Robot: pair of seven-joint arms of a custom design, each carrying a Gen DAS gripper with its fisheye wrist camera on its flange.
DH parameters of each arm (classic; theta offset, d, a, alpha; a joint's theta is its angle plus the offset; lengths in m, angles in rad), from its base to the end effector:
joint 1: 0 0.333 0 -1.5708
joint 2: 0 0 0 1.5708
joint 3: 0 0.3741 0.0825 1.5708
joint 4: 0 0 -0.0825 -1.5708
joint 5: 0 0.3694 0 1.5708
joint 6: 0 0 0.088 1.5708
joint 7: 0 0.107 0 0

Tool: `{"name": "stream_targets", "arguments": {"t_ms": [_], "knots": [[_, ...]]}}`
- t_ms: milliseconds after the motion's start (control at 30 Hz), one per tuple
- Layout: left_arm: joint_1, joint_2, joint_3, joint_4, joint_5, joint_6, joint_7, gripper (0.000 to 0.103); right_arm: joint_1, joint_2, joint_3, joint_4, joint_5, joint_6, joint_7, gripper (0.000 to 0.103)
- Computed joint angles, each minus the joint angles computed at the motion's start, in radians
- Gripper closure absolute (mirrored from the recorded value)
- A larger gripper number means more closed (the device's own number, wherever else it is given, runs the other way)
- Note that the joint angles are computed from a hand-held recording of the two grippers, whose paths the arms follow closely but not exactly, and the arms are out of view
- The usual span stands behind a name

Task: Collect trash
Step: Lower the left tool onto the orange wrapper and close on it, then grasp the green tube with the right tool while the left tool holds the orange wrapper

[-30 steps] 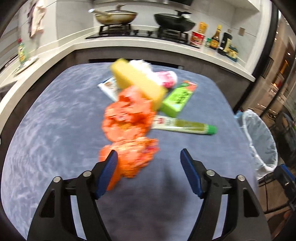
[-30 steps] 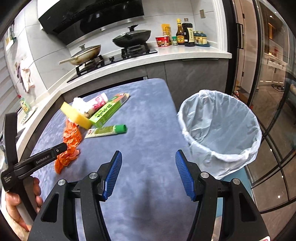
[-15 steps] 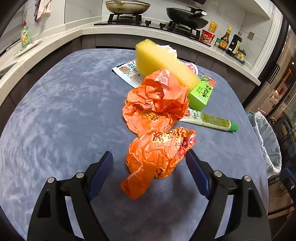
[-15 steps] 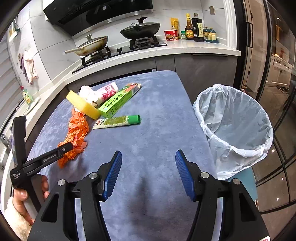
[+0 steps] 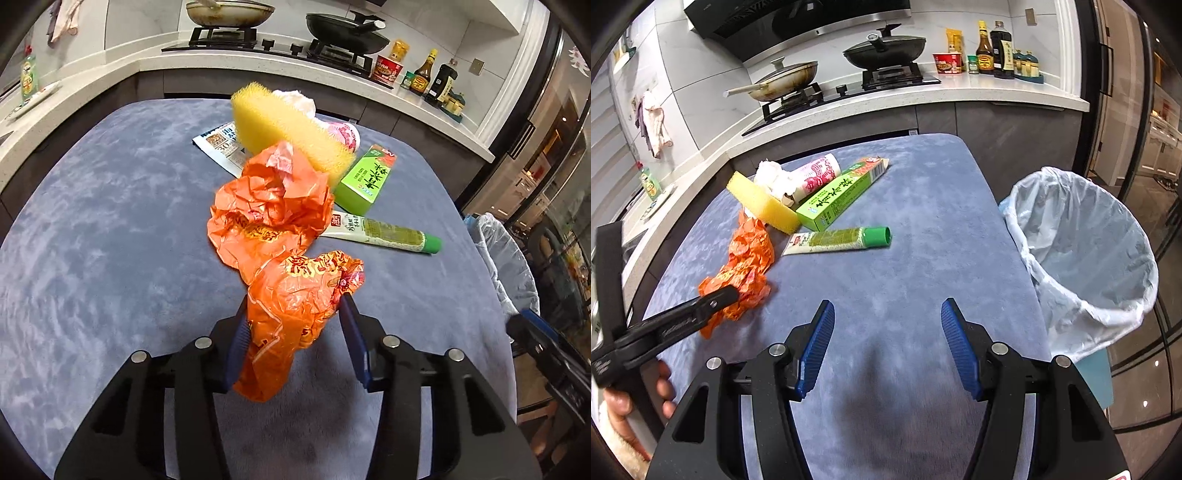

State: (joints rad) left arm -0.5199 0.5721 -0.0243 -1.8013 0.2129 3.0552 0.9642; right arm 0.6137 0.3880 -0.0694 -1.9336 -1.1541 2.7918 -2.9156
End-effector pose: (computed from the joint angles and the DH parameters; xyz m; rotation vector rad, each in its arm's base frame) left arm 0.6112 -0.3855 0.3660 -1.8247 2.0887 -0.9353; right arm 0.5338 0.3777 0.3803 -1.5496 1.9353 -0.5785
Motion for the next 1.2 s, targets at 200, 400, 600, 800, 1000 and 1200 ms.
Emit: {"name": "stream_targets", "arguments": {"t_ms": [200,400,600,800,1000,1200], "knots": [[0.008,-0.027,-0.001,-0.018,-0.003,0.003,-0.008,0.06,-0.021,0.059,-0.014,0.067,0.03,0.041,-0.08,0.045],[0.008,-0.023,0.008,0.005,-0.003,-0.016,-0.01,0.06,-0.048,0.142,-0.041,0.152,0.145,0.119,-0.223,0.045],[0.007,0.012,0.017,0.067,0.021,-0.089,-0.04,0.06,-0.096,0.234,-0.02,0.265,0.295,0.165,-0.426,0.045],[0.03,0.034,-0.001,0.101,0.03,-0.118,-0.058,0.06,-0.189,0.321,0.087,0.368,0.457,0.174,-0.659,0.045],[0.042,0.044,-0.002,0.117,0.041,-0.125,-0.079,0.059,-0.256,0.349,0.198,0.378,0.58,0.162,-0.864,0.045],[0.061,0.043,-0.022,0.108,0.031,-0.119,-0.076,0.059,-0.24,0.304,0.225,0.307,0.642,0.174,-0.98,0.043]]}}
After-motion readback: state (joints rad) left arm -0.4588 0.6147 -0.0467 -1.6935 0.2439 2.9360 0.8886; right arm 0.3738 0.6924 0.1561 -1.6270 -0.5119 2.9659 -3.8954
